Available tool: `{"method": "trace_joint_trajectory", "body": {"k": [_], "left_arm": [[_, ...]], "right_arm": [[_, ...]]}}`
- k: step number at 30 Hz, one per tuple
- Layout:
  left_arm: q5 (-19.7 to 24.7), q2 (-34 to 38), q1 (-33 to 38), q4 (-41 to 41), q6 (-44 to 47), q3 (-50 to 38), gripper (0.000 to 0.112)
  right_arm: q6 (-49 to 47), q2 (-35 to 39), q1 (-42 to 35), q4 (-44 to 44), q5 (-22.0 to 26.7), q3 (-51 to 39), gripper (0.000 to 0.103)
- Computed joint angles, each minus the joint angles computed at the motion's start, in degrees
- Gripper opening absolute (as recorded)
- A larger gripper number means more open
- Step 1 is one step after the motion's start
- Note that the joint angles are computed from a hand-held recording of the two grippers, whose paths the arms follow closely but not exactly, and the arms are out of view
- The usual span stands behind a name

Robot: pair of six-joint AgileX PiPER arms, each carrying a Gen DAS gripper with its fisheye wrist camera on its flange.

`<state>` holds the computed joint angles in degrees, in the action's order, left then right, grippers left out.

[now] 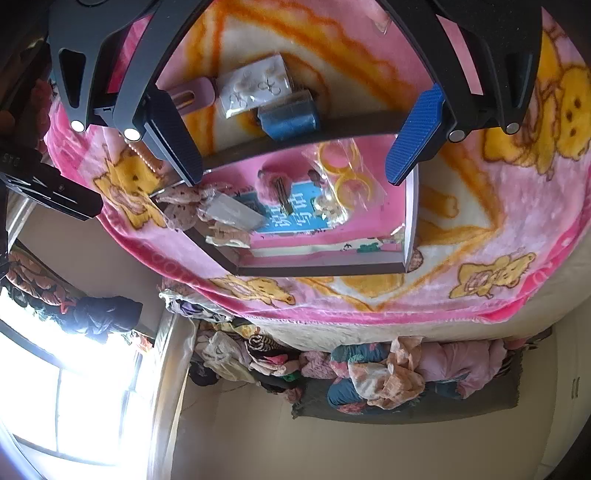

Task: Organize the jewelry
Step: 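Withdraw both open tools toward the earring card and spiral hair tie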

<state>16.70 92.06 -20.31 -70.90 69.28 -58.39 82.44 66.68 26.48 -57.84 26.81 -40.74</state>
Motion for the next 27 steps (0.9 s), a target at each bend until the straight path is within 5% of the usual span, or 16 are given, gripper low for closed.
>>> {"method": "trace_joint_trajectory", "body": {"k": [27], "left_arm": [[0.0,-2.6,1.6,-2.1,5.9,8.2,0.09]], "right_arm": [[10.9,-4.0,11.3,-5.2,8.2,7.9,0.093]]}}
